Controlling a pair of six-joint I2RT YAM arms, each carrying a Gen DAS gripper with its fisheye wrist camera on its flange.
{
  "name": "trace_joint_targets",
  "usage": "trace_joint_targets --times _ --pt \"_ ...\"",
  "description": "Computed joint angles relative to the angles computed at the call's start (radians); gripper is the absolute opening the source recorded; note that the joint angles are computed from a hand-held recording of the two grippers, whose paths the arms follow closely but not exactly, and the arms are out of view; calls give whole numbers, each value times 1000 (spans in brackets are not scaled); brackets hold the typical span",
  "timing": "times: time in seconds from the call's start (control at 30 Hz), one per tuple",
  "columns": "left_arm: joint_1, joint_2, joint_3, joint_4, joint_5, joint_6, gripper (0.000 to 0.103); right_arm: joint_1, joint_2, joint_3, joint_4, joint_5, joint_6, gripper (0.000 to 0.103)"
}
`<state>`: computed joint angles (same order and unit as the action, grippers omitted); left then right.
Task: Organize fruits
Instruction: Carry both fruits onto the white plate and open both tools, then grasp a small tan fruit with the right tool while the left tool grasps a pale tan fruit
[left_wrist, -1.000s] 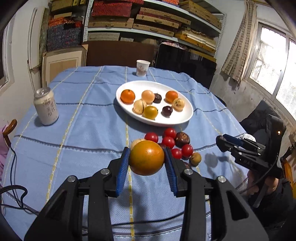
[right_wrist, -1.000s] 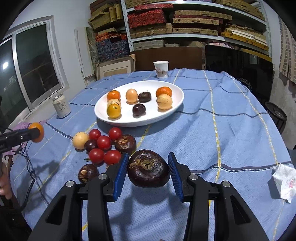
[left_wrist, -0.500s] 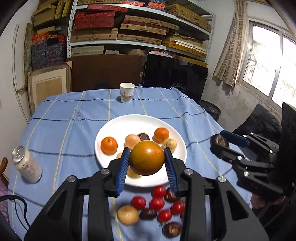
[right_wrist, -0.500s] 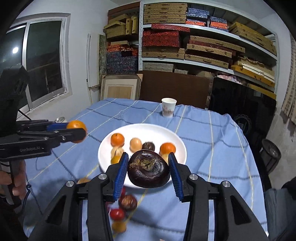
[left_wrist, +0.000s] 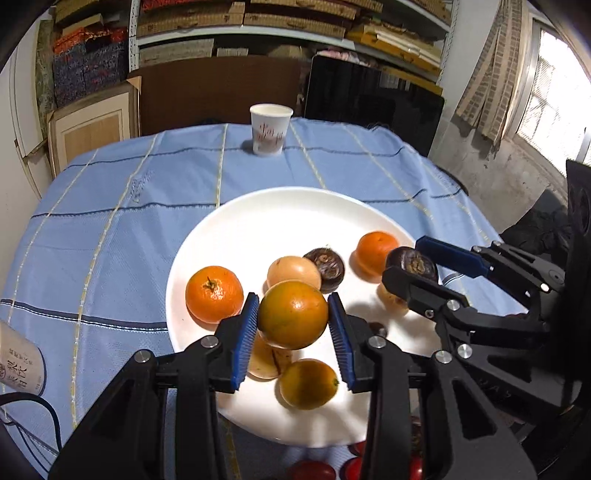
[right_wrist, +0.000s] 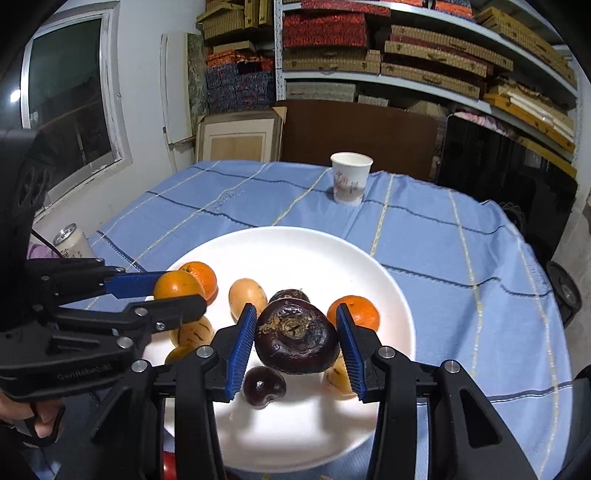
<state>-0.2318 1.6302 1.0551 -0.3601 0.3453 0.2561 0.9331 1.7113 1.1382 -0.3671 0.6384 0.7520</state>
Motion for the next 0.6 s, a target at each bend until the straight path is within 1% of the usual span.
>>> trace_joint_targets --times 0.03,0.07,0.1,0.13,0.17,0.2,0.27,0.33,0.37,0.43,0.47,0.5,0.57,0.6 --pt "-5 11 1 9 -20 -3 39 2 1 -5 8 9 4 60" --pt "-6 15 -1 20 -33 -10 48 2 -2 -14 19 14 8 61" --pt "3 13 -7 36 -40 -21 59 -1 -8 -23 27 12 13 63" --pt "11 9 -11 42 -36 -25 65 1 -15 -29 20 19 27 64" --pt "24 2 -14 43 -24 -30 75 6 -22 -33 9 27 37 64" --pt "40 -16 -21 42 -4 -38 79 9 -30 -39 6 30 40 64" --pt "61 -61 -33 20 25 -33 79 41 -67 -57 -15 60 70 64" --pt "84 -147 -75 -7 54 -3 80 95 -111 -67 -62 101 119 64" --pt "100 -202 -106 -22 74 18 82 119 -126 -68 -83 115 138 64" --pt "134 -297 -155 -68 111 57 88 197 -148 -53 -164 160 204 64" --pt "163 -362 -191 -93 142 82 91 249 -152 -41 -212 181 249 64" --pt "190 -415 -216 -126 167 109 91 295 -142 -20 -274 197 304 64" --pt "256 -524 -270 -203 223 185 93 382 -105 22 -386 215 421 68" --pt "288 -563 -291 -240 246 223 95 428 -80 38 -427 210 481 71"
